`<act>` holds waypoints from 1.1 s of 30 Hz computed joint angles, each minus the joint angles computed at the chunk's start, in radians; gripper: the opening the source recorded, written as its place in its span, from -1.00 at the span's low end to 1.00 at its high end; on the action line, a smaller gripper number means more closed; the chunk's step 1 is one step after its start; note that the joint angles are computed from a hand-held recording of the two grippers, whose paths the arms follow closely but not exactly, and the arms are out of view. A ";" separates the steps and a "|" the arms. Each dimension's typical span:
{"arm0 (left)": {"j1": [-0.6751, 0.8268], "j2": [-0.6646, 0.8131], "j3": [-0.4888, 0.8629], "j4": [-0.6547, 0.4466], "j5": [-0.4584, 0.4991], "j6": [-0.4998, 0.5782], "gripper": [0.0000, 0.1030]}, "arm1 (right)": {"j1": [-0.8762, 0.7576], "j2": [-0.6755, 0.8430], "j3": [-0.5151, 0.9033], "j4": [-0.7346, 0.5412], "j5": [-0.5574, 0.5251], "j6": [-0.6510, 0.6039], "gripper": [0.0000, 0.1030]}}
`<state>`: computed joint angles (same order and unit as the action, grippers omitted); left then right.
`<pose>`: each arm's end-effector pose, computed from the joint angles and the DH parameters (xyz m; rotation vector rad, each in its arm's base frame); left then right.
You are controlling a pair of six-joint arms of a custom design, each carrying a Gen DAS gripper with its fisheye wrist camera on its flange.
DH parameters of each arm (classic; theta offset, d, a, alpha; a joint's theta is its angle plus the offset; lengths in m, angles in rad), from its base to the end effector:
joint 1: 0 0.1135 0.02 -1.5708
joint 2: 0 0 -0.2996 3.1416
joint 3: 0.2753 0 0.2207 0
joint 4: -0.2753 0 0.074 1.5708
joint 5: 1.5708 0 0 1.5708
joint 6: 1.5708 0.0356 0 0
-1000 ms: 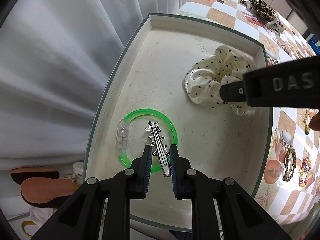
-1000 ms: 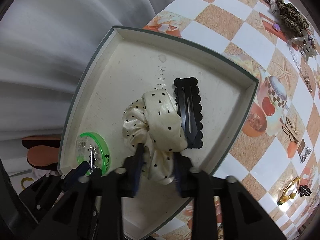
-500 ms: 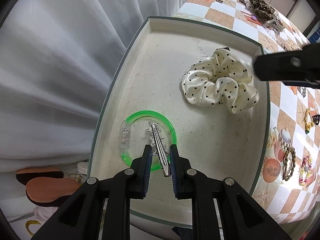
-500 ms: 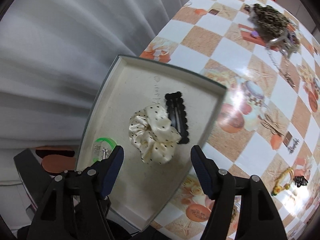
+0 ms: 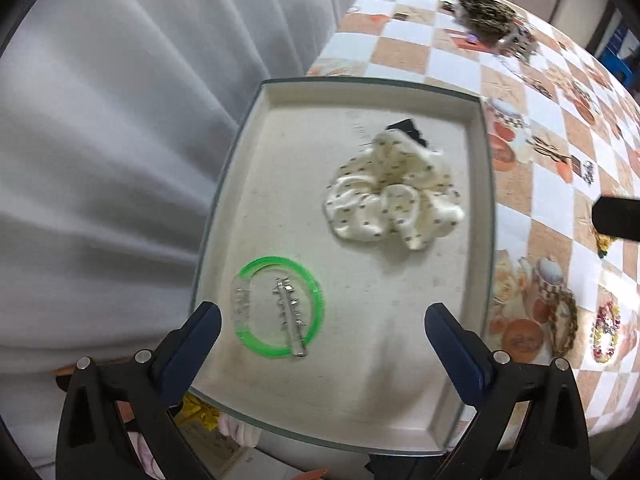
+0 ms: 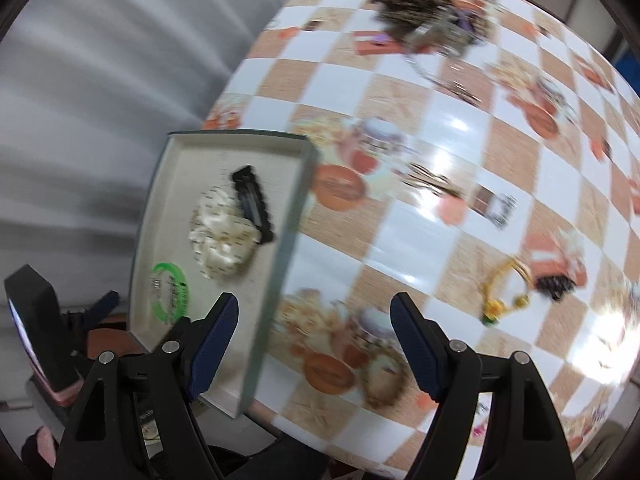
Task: Organize jewelry
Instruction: 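Open the left tool to drop the silver pin onto the green bangle, then move both tools back over the remaining jewelry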
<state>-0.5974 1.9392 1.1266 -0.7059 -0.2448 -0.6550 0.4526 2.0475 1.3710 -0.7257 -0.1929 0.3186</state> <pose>0.2720 -0.1746 0.1716 -0.0943 2.9442 0.2484 0.3378 0.1718 0.1861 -0.2280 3.0276 0.3686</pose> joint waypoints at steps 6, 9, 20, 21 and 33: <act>-0.055 0.033 0.089 -0.057 -0.009 0.017 1.00 | -0.069 -0.078 -0.127 0.030 0.033 0.004 0.62; -0.078 0.055 0.124 -0.067 -0.006 0.036 1.00 | -0.111 -0.117 -0.183 0.037 0.042 -0.003 0.63; -0.163 0.179 0.348 -0.187 0.019 0.067 1.00 | -0.254 -0.203 -0.346 0.090 0.076 -0.022 0.66; -0.169 0.190 0.368 -0.198 0.022 0.070 1.00 | -0.270 -0.208 -0.357 0.095 0.074 -0.024 0.66; -0.237 0.336 0.613 -0.325 0.052 0.097 1.00 | -0.417 -0.250 -0.451 0.124 0.089 -0.084 0.67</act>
